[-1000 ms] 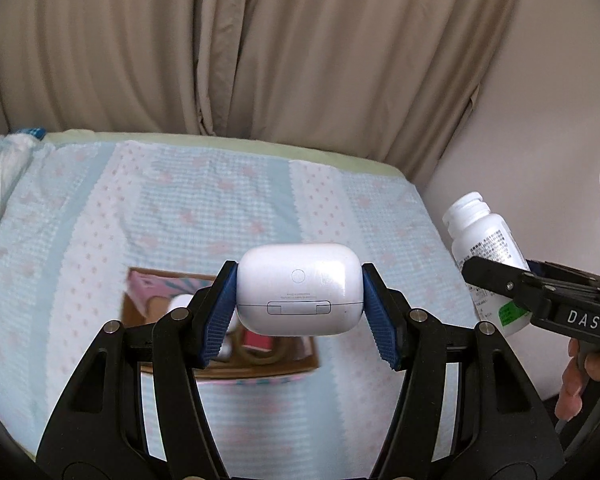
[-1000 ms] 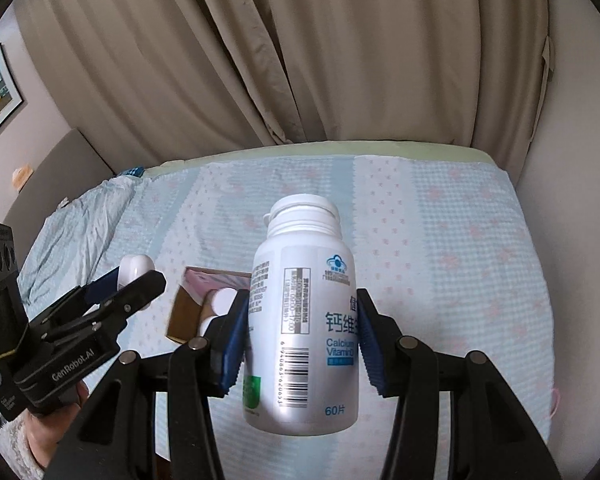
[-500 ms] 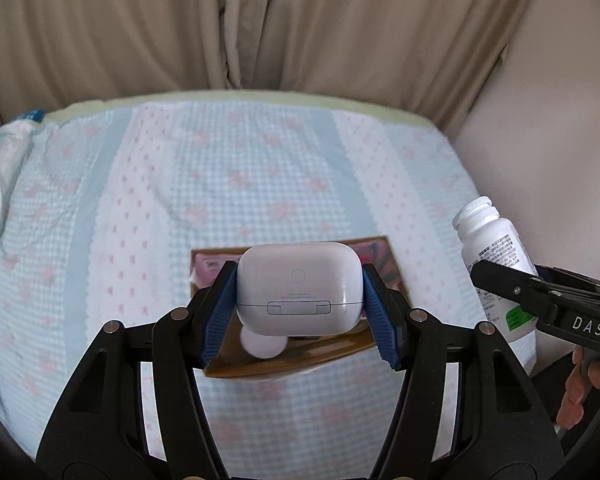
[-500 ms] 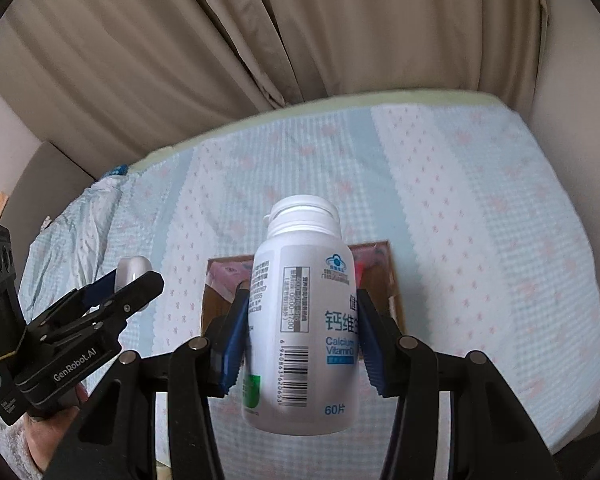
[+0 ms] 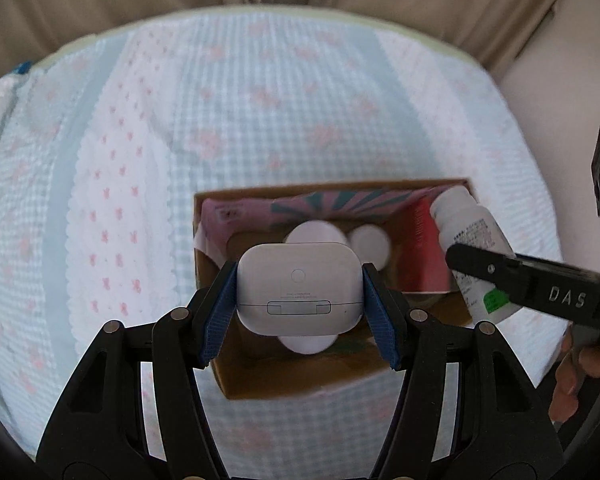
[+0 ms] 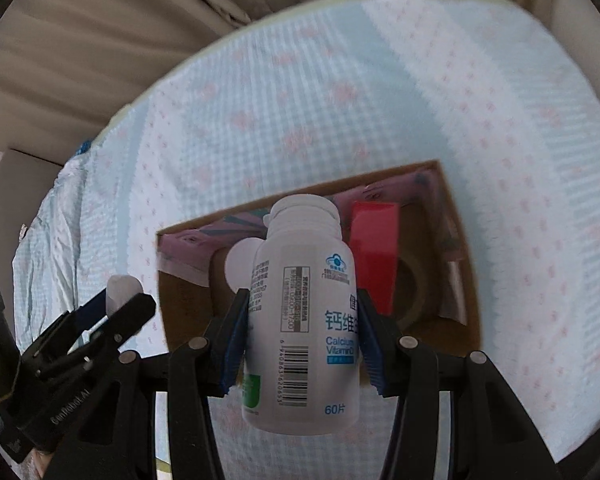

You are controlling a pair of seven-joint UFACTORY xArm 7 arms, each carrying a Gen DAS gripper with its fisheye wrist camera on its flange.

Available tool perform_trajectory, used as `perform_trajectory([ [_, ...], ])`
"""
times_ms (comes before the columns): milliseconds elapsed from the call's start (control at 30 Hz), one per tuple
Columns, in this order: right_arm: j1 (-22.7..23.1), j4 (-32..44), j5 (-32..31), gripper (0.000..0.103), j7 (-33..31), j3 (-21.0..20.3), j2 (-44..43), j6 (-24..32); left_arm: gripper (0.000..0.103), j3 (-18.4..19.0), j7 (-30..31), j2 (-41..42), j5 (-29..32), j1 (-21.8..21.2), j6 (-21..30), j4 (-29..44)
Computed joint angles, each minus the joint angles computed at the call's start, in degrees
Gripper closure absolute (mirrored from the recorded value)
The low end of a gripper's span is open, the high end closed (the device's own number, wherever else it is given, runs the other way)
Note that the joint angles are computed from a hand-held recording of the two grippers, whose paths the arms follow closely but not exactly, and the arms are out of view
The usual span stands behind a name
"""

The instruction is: Organize rigid objects

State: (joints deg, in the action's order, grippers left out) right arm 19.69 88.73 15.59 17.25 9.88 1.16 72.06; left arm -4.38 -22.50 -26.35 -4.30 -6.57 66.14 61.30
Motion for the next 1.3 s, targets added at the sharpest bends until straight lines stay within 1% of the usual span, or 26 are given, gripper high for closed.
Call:
perform_trajectory([
  [200, 0.6, 0.88, 1.69, 0.057, -1.51, 0.58, 5.71, -1.49, 0.046, 0.38, 1.92, 2.16, -0.28, -0.31, -1.88, -4.46],
  [300, 0.79, 0.84, 1.79, 0.057, -2.23, 0.7, 6.58, -1.62, 0.046, 0.25, 2.36, 2.56, -0.15, -0.44, -1.97, -5.35],
  [367, 0.73, 0.26, 2.67, 0.056, -2.59, 0.72, 6.64, -2.68, 0.046, -0.15, 2.68, 2.93, 0.8, -0.47, -1.6, -5.11],
  [400, 0.63, -0.23, 3.51, 0.056, -2.71, 0.72, 6.52, -3.57, 0.043, -0.51, 2.49, 3.12, 1.59, -0.4, -1.24, -4.72],
  [433, 0.48, -0.61, 4.38, 0.055, -2.77, 0.69, 6.34, -4.29, 0.021, -0.7, 2.54, 3.06, 2.13, -0.43, -1.27, -4.54],
  [467, 0.4, -0.78, 4.7, 0.048, -2.59, 0.63, 6.2, -4.91, 0.005, -0.78, 2.73, 2.84, 2.44, -0.52, -1.52, -4.39],
  [500, 0.48, -0.28, 3.94, 0.028, -1.64, 0.52, 6.31, -4.71, 0.0, -0.96, 2.64, 2.53, 3.05, -0.45, -2.08, -4.31],
  [567, 0.64, 1.41, 2.03, 0.004, 0.1, 0.34, 6.89, -3.56, 0.0, -0.77, 2.96, 1.84, 2.92, -0.62, -2.9, -4.41],
  [733, 0.52, 1.6, -1.6, 0.003, 1.57, -0.03, 5.11, -1.91, 0.0, -0.69, 2.06, 0.16, 2.89, -0.3, -1.11, -4.78],
  [867, 0.48, 0.85, -1.94, 0.003, 1.93, 0.07, 3.66, -0.33, 0.0, -0.53, 1.09, -2.26, 2.41, -0.02, -0.17, -5.5],
  [1100, 0.93, -2.25, -2.46, 0.003, 3.34, 0.49, -1.84, -0.98, 0.0, -1.06, -1.06, -6.62, 2.51, 0.43, 1.38, -5.3],
  [1300, 1.11, -2.72, -2.44, 0.003, 2.97, 0.59, -6.71, -0.11, 0.0, -2.61, -3.31, -9.06, 4.47, 1.03, 4.16, -1.29],
])
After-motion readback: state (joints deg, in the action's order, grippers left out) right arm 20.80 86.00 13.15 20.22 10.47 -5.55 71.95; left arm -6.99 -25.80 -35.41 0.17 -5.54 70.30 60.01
